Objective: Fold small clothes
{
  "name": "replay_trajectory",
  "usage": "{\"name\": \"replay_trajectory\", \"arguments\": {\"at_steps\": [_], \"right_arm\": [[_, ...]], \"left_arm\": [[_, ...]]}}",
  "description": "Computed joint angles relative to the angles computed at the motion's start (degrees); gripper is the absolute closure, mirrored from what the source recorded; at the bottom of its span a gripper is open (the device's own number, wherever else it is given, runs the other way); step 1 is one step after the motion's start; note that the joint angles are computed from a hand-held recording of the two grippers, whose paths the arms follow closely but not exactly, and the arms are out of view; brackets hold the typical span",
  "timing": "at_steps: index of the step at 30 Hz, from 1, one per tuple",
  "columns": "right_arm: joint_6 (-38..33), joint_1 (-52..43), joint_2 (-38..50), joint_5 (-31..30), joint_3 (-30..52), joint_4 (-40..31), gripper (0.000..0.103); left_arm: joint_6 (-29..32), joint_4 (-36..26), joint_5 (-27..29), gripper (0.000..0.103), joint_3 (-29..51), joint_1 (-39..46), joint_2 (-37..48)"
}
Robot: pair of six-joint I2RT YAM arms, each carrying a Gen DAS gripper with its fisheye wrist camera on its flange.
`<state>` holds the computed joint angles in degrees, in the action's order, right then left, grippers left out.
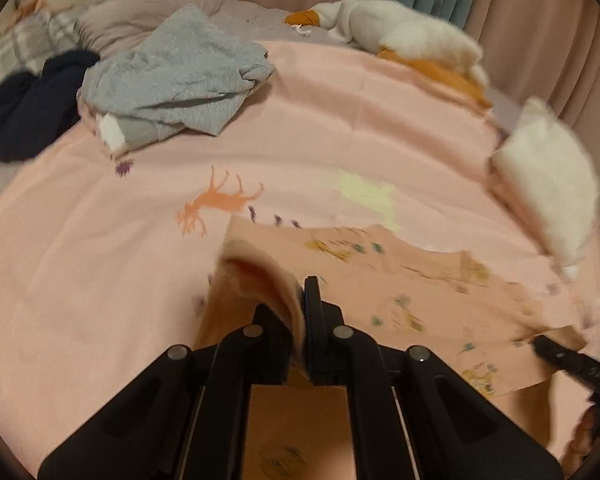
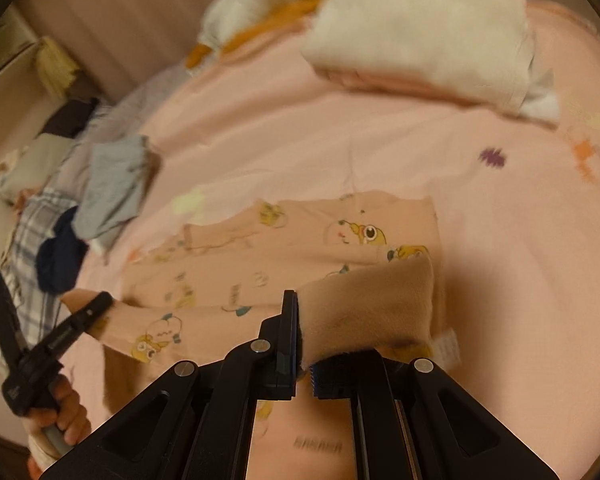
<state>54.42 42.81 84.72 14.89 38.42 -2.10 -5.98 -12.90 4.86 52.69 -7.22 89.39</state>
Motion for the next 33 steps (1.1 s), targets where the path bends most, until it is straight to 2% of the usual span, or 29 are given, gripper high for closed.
{"name": "replay_trajectory", "arguments": {"at_steps": [3, 6, 9, 10, 11, 12, 14, 15, 16, 18, 20, 22, 23, 24, 25, 27, 30, 33], "right_arm": [[-0.45, -3.92, 5.63, -3.26, 1.86, 0.34, 0.095], [-0.71, -6.69, 7.04, -6.33, 0.97, 3.81, 0.095], [-0.50, -8.64, 5.37, -9.45, 1.29, 1.97, 0.095], [-0.78, -9.47, 4.83, -10.66, 1.28, 1.28, 0.095], [-0.70, -9.51, 2.90, -11.10, 0.63, -0.21, 0.088], [-1.37, -9.52, 1.26, -10.26, 0.39, -2.06, 0.082], [-1.64, -6.61, -3.84, -3.17, -0.53, -7.91, 0.074], [-1.15, -4.57, -6.22, 1.29, -0.59, -11.66, 0.067], [-2.10, -4.66, -6.18, 3.32, 0.14, -12.86, 0.064], [-2.06, -2.71, -11.29, 6.39, -2.31, -14.64, 0.061], [-1.36, 0.25, -16.74, 7.19, -5.54, -14.83, 0.061], [-0.82, 3.38, -18.08, 7.98, -6.68, -14.62, 0.071], [-0.56, 5.10, -18.25, 8.60, -7.24, -14.13, 0.087], [-0.52, 7.62, -16.81, 9.02, -7.36, -12.90, 0.098], [-0.69, 8.58, -15.67, 9.09, -7.39, -11.71, 0.098], [-1.00, 9.59, -10.94, 9.12, -6.20, -9.59, 0.098], [-2.21, 6.96, -2.63, 5.14, -4.22, -5.28, 0.098], [-5.23, 2.91, 1.88, 2.01, -2.06, -2.02, 0.098]], "left_arm": [[1.06, 1.63, -4.96, 0.096, 3.18, -1.97, 6.61], [1.00, 3.08, -7.87, 0.093, 5.76, -2.76, 11.17], [1.08, -3.16, -5.67, 0.089, 10.69, -1.38, 13.63], [1.16, -4.69, -4.45, 0.085, 11.27, -0.51, 13.21], [1.60, -5.80, -4.78, 0.075, 11.07, 0.30, 11.65], [1.94, -5.20, -6.91, 0.070, 9.87, 0.30, 9.88], [3.84, -0.28, -13.04, 0.035, 4.23, 0.58, 3.75], [4.88, 2.35, -14.19, 0.030, 1.36, 1.00, 0.87], [6.01, 4.46, -14.03, 0.031, -1.25, 1.56, -1.80], [10.55, 6.23, -8.79, 0.039, -6.79, 3.53, -8.58], [15.14, 2.54, -2.42, 0.078, -9.85, 5.18, -13.32], [16.81, -2.62, -0.15, 0.096, -10.07, 4.84, -13.48], [17.14, -4.89, 2.02, 0.096, -10.30, 4.87, -12.85], [17.29, -5.70, 4.18, 0.096, -10.83, 4.88, -12.14], [17.07, -5.92, 5.64, 0.096, -11.16, 4.46, -10.83], [15.32, -3.87, 4.70, 0.097, -11.65, 2.38, -8.28], [12.80, 0.59, 2.92, 0.099, -11.21, 0.43, -5.46], [11.38, -1.37, 3.30, 0.099, -3.88, -0.60, 0.79]]}}
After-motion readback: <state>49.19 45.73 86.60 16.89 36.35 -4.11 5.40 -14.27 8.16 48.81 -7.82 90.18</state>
